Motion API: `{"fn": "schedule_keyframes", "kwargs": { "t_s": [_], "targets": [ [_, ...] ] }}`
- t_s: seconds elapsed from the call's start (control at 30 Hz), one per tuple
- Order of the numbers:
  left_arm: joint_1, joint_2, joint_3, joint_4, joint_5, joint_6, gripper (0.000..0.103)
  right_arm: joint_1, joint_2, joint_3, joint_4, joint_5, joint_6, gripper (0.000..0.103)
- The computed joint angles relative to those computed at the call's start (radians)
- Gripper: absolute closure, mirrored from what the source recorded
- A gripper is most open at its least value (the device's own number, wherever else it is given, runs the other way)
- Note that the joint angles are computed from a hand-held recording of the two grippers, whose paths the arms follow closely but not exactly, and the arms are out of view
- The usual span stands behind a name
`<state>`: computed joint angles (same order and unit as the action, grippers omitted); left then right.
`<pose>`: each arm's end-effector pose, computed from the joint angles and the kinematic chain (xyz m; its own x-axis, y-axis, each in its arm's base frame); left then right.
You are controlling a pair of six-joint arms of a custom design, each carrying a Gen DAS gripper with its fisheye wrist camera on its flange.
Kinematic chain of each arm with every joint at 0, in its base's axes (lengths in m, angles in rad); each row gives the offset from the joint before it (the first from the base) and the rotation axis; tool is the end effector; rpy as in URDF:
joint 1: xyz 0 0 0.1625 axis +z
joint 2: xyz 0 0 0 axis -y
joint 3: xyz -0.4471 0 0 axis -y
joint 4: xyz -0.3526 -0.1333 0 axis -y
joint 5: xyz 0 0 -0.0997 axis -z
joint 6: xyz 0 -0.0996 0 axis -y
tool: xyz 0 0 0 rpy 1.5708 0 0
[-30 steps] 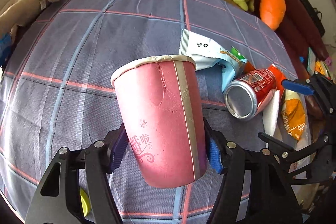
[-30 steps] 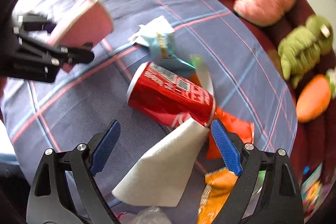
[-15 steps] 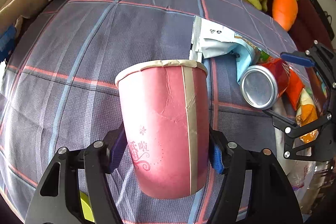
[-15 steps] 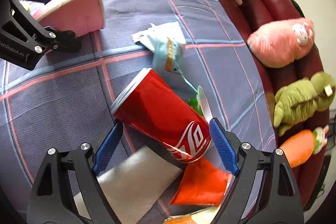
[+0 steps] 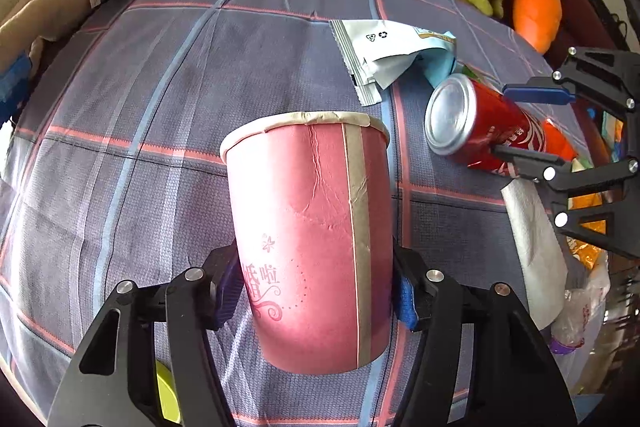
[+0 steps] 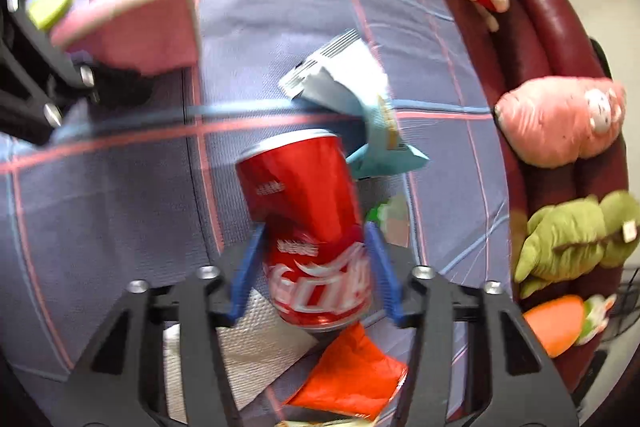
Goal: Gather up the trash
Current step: 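Grasp the red Coca-Cola can with right tool while left tool holds the cup, then carry cup and can to the teal bin and open both tools to drop them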
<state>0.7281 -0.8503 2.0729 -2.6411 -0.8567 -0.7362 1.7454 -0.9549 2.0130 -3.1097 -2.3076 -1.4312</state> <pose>-0.2429 -0.4825 0.0775 -0.8131 0.0253 -0.5816 0.2589 0.9106 -0.3223 0.1616 -0.5338 0.2009 0.0435 -0.8400 0.5409 -0.7972 0.2971 0.5256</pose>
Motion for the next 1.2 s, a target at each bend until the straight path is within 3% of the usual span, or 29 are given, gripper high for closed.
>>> {"fn": "schedule_keyframes", "kwargs": {
  "t_s": [0.13, 0.33, 0.57, 0.73, 1.0, 1.2],
  "targets": [
    [-0.023, 0.004, 0.005, -0.024, -0.003, 0.014, 0.043, 0.008, -0.075, -0.001, 0.127, 0.038, 0.199, 0.062],
    [-0.062, -0.001, 0.033, -0.060, -0.021, 0.003, 0.043, 0.006, -0.151, 0.024, 0.320, 0.038, 0.426, 0.062],
    [-0.120, -0.005, 0.030, -0.067, -0.033, 0.008, 0.042, 0.011, -0.270, 0.073, 0.352, 0.073, 0.580, 0.062],
    [-0.158, 0.027, -0.020, -0.058, -0.049, 0.044, 0.042, -0.019, -0.378, 0.115, 0.308, 0.099, 0.676, 0.062],
    [-0.229, 0.152, -0.160, -0.058, -0.127, 0.139, 0.042, -0.121, -0.589, 0.143, 0.325, 0.180, 0.772, 0.062],
    [-0.286, 0.299, -0.345, -0.038, -0.208, 0.234, 0.042, -0.264, -0.779, 0.149, 0.351, 0.293, 0.805, 0.062]
  ]
}}
